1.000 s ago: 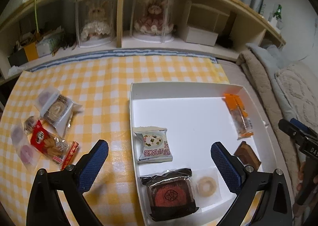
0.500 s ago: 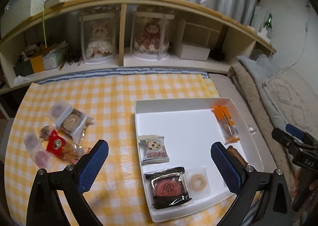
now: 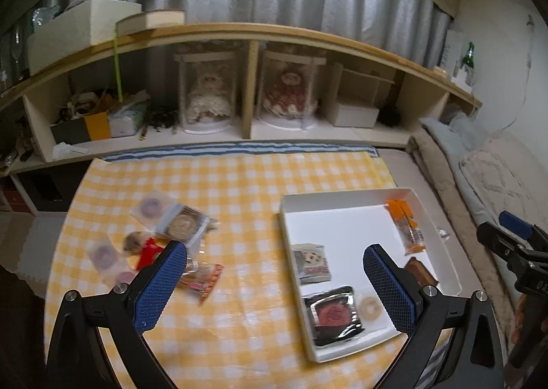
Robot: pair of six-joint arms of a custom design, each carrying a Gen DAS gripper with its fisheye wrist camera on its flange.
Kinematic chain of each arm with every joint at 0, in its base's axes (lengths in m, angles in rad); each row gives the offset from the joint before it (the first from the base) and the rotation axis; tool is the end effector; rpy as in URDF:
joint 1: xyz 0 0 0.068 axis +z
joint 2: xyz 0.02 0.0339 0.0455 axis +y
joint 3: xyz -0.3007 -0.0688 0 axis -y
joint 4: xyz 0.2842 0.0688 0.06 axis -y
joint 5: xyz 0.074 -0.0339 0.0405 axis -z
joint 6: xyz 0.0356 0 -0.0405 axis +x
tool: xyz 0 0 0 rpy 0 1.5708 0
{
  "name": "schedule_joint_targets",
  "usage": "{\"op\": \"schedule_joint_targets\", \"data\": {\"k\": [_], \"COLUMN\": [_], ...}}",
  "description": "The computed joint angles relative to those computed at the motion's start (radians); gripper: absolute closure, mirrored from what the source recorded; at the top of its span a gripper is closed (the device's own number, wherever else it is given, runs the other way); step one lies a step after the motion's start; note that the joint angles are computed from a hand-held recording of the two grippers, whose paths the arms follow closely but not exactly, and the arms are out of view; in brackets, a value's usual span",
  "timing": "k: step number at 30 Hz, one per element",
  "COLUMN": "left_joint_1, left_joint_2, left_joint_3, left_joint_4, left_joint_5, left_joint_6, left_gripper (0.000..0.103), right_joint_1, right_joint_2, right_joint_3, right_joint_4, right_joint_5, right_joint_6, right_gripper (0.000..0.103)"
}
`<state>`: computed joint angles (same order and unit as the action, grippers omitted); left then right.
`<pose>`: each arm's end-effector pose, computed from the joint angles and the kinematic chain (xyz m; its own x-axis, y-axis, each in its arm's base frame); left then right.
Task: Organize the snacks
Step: 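Withdraw both tools from the tray back toward the snack pile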
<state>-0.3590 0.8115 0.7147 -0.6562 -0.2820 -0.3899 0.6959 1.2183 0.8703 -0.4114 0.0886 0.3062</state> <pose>0.1726 -0.0542 0.2899 -0.6482 -0.1467 -0.7472 -0.1070 0.9891 -0.1013 0.2194 0.1791 0.2798 -0.6815 -0.1780 -0.7099 -0.4026 0.9012 0.1605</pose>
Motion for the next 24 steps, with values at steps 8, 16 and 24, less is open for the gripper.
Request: {"op": "schedule_joint_targets", "data": {"k": [8,16,24], "left_joint_1": [0.272,0.628,0.992], "left_joint_2": [-0.157,-0.226,-0.192], "left_joint_3": [0.004,-0.019,-0.076], "left_joint_4": [-0.131,-0.173,-0.129], "left_joint_5": [0.152,0.371,0.608], "left_joint_6": [0.177,0.383,0.530], "left_gripper": [0.000,0.000,0.000], "right_joint_1": [0.158,0.273,0.345], "right_joint_2": [0.068,0.182,0.294], "right_joint_3": [0.065,0.135,0.175], "right_joint_4": [0.009,0.046,0.134], "right_joint_5": [0.070,0.094,0.078], "right_joint_6": [0.089,0.154,0.183], "right_gripper": [0.000,0.000,0.000]}}
